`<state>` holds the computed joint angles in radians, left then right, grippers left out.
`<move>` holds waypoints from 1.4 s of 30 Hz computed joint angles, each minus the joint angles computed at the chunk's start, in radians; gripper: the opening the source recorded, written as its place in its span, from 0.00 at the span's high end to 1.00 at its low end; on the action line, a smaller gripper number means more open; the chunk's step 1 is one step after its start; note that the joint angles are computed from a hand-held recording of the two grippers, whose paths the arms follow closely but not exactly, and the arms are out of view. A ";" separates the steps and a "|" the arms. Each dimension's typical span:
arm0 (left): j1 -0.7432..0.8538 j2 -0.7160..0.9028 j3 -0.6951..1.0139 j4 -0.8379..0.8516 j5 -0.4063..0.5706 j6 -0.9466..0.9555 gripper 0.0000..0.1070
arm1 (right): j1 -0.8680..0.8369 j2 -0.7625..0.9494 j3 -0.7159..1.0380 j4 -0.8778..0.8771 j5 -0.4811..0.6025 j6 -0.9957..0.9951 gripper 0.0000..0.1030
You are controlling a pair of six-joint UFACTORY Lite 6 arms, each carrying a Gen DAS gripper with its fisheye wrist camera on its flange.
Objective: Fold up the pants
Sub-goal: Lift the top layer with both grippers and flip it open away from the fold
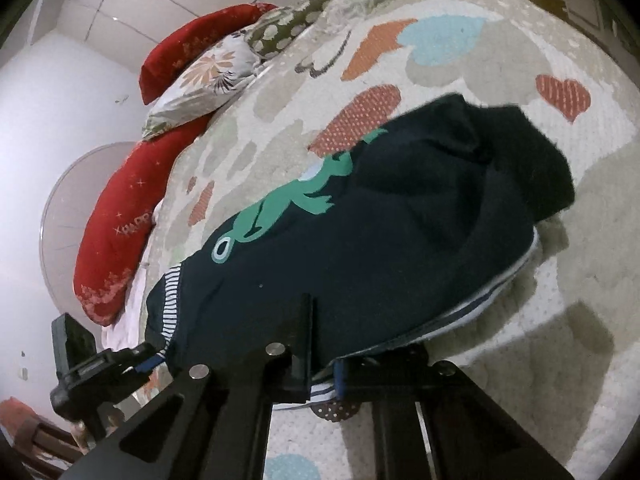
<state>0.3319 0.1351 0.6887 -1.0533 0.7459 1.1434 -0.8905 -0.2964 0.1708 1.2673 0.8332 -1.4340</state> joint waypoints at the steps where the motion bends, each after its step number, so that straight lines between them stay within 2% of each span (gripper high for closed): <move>1: 0.004 0.005 0.005 0.008 0.002 -0.007 0.91 | -0.006 -0.025 -0.006 -0.012 0.007 0.007 0.92; 7: 0.059 -0.039 -0.006 0.015 0.060 -0.002 0.95 | -0.061 -0.084 0.004 -0.084 0.076 0.049 0.95; 11: 0.028 -0.020 0.047 0.014 0.062 -0.045 0.96 | -0.076 -0.100 0.035 -0.108 0.118 0.072 0.95; 14: -0.040 0.014 0.127 0.019 0.035 -0.109 0.96 | -0.022 -0.079 0.090 -0.090 0.105 0.107 0.95; 19: -0.206 0.152 0.368 0.069 -0.103 -0.263 0.96 | 0.191 0.028 0.274 -0.020 -0.039 0.200 0.95; 24: -0.305 0.412 0.711 0.273 -0.182 -0.536 0.96 | 0.405 0.263 0.538 0.001 -0.251 0.294 0.95; 27: -0.333 0.551 0.891 0.390 -0.173 -0.676 0.95 | 0.470 0.408 0.668 0.007 -0.341 0.319 0.94; 28: -0.335 0.579 0.927 0.405 -0.166 -0.703 0.95 | 0.483 0.464 0.713 0.019 -0.367 0.322 0.93; 30: -0.336 0.601 0.963 0.432 -0.160 -0.734 0.94 | 0.499 0.553 0.780 0.051 -0.408 0.324 0.82; 32: -0.320 0.596 0.970 0.368 -0.113 -0.658 0.88 | 0.498 0.625 0.853 0.016 -0.426 0.374 0.51; 34: -0.295 0.576 0.961 0.287 -0.067 -0.572 0.74 | 0.467 0.630 0.874 0.058 -0.398 0.334 0.35; 38: -0.256 0.459 0.869 0.191 -0.035 -0.471 0.64 | 0.378 0.568 0.886 0.046 -0.332 0.356 0.33; 40: -0.228 0.375 0.786 0.145 -0.022 -0.398 0.48 | 0.328 0.511 0.863 0.023 -0.310 0.368 0.31; 42: -0.192 0.274 0.676 0.134 -0.029 -0.340 0.40 | 0.268 0.441 0.805 -0.022 -0.274 0.361 0.31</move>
<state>0.1394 0.4088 1.3646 -0.9188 0.7172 0.8035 -0.6222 0.1444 0.9758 1.2455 0.5593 -1.0731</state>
